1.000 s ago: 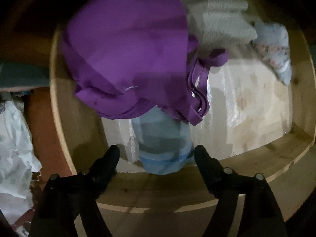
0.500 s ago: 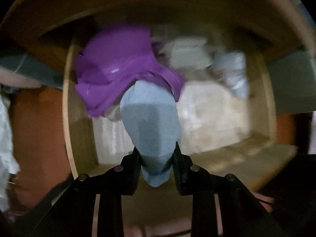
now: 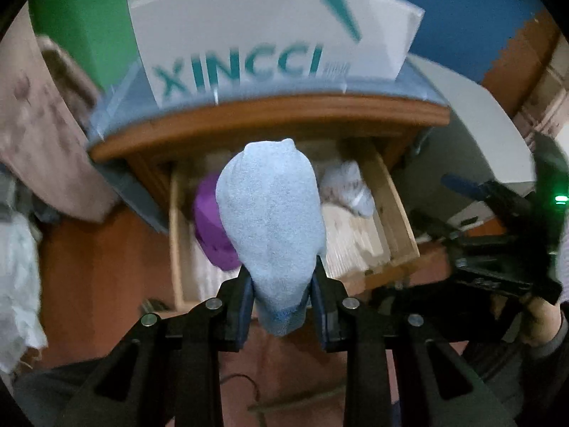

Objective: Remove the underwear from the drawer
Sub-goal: 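Lift the light blue cloth with the left gripper over the white box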

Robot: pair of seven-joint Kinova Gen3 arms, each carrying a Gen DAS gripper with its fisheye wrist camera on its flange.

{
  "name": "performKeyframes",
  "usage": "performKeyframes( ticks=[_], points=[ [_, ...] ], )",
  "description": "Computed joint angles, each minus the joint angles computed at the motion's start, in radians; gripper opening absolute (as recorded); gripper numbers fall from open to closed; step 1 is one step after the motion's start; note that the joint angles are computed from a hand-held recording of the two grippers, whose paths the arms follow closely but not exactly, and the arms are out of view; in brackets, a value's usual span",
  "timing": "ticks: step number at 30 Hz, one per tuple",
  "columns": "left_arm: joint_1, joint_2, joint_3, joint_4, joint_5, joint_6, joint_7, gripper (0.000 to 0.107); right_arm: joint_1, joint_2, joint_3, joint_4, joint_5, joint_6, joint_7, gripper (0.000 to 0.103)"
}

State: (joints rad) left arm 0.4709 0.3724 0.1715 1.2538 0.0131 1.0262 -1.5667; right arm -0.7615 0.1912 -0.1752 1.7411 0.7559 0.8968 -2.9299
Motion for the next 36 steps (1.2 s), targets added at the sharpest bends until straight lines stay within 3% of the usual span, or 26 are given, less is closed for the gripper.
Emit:
performKeyframes(
  ticks=[6,19,26,36],
  points=[
    [0.048,-0.067,-0.011,0.022,-0.099,-0.098,0.018,0.026,0.009,0.024,0.005,-0.016,-0.038,0.001,0.049,0.084],
    [0.04,-0.081,-0.014,-0.049,-0.123,-0.181,0.04,0.026,-0.008,0.047,0.026,-0.038,-0.054,0.026,0.066,0.084],
    [0.062,-0.047,-0.033,-0.179,-0.168,-0.169,0.064,0.027,-0.018,0.043,0.03,-0.039,-0.031,0.052,0.014,0.084],
    [0.109,0.067,-0.071,-0.426,-0.204,-0.089,0.068,0.027,0.006,0.022,0.025,-0.014,-0.026,0.035,-0.039,0.084]
  ],
)
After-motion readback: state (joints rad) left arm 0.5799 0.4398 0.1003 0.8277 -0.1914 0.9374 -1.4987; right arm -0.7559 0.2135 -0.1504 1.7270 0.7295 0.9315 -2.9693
